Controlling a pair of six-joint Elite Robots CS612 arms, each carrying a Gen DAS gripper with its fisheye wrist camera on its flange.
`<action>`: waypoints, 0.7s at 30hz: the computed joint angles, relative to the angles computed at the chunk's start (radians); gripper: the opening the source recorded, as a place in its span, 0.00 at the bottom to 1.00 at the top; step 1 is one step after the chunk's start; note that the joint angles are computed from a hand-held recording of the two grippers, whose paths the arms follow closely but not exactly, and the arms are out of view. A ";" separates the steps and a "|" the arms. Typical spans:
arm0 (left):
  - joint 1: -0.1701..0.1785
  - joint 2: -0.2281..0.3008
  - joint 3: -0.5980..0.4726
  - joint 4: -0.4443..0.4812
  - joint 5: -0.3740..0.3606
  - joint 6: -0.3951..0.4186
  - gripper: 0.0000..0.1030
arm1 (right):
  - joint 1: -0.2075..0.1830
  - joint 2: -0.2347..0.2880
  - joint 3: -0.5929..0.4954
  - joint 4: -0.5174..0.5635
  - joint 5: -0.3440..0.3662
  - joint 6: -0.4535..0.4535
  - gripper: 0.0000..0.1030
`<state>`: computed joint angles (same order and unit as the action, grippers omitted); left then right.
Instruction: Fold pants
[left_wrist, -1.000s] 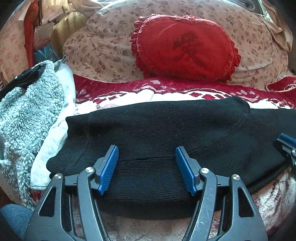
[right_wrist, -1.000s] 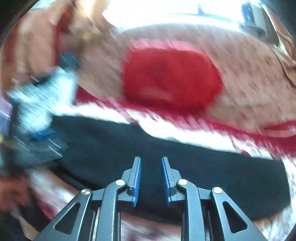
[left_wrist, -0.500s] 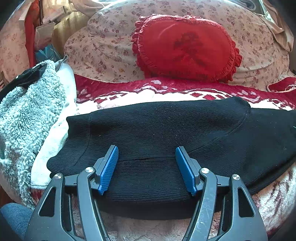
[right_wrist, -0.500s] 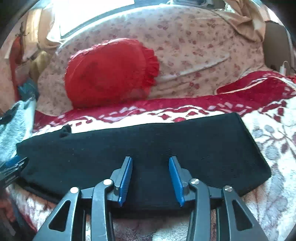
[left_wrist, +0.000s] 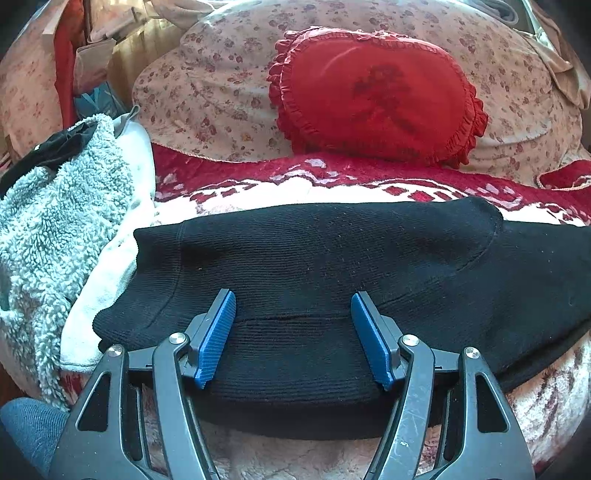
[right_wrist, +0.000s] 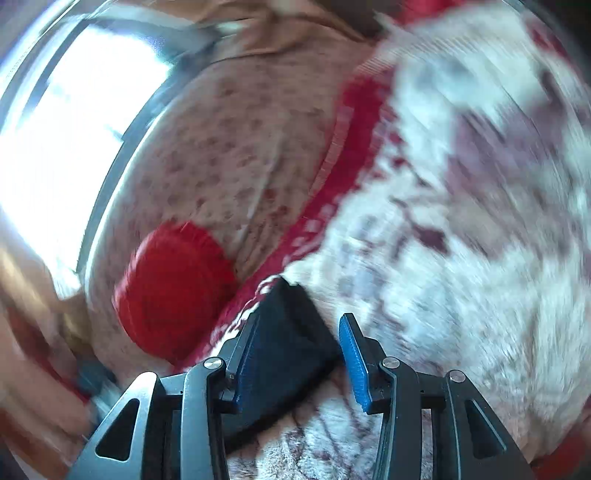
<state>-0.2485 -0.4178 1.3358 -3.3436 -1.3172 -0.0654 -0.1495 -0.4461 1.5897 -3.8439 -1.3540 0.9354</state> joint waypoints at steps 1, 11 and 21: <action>0.000 0.000 0.000 -0.002 -0.001 0.001 0.64 | -0.010 0.019 -0.014 -0.017 0.063 0.057 0.41; -0.001 0.001 0.000 -0.005 0.004 0.004 0.64 | -0.021 0.061 -0.046 -0.053 0.134 0.200 0.41; 0.000 -0.003 0.004 -0.005 0.001 -0.005 0.64 | -0.015 0.065 -0.068 -0.001 0.116 0.140 0.21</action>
<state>-0.2489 -0.4206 1.3396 -3.3490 -1.3166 -0.0707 -0.1640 -0.3813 1.5212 -3.8447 -1.2385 1.0754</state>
